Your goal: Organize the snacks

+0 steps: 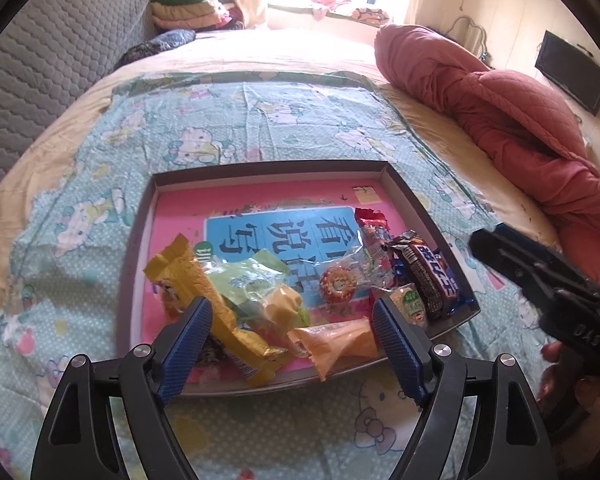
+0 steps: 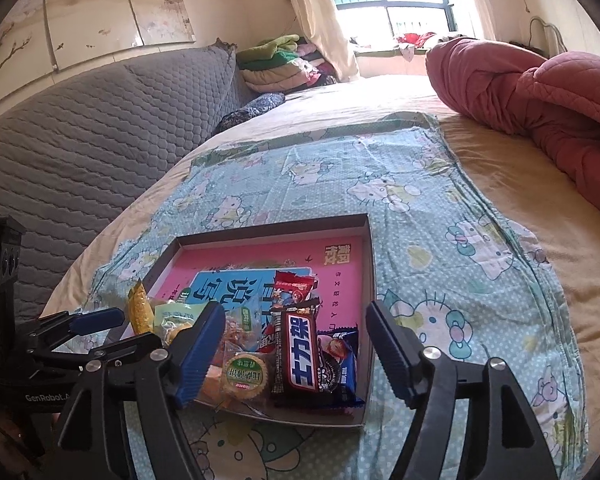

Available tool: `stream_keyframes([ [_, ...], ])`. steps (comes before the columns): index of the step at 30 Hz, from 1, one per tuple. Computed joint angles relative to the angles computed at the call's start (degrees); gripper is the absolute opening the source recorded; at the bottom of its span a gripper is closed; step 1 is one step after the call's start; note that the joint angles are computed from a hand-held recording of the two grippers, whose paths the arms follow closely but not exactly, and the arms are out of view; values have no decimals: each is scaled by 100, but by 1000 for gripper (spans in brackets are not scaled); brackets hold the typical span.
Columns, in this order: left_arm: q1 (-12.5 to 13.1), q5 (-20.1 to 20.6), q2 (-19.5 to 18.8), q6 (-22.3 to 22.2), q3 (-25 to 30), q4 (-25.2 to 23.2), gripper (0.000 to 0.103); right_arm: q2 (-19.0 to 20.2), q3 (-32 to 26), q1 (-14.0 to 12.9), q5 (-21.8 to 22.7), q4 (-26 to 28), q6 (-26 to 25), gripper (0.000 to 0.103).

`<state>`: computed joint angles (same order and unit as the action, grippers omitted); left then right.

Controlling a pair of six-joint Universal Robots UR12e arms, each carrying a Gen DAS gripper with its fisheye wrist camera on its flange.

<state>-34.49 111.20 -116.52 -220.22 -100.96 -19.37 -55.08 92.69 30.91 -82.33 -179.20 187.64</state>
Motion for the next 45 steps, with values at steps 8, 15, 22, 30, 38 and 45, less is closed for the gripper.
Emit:
stream_keyframes([
  [8,-131,327,245,-370,-199,-408,84,-274,409,220,-784,-531,-56,98],
  [15,-277,315,475,-780,-466,-643,84,-576,785,459,-847,-246,-10,101],
  [22,-408,168,616,-1022,-679,-584,84,-703,960,572,-887,166,82,101],
  [30,-568,51,685,-1161,-768,-615,84,-755,1025,682,-1131,311,27,101],
  [38,-619,219,663,-1096,-730,-625,83,-758,1031,734,-1408,261,-77,101],
  [45,-620,308,677,-1138,-744,-634,83,-778,1053,724,-1438,270,-43,101],
])
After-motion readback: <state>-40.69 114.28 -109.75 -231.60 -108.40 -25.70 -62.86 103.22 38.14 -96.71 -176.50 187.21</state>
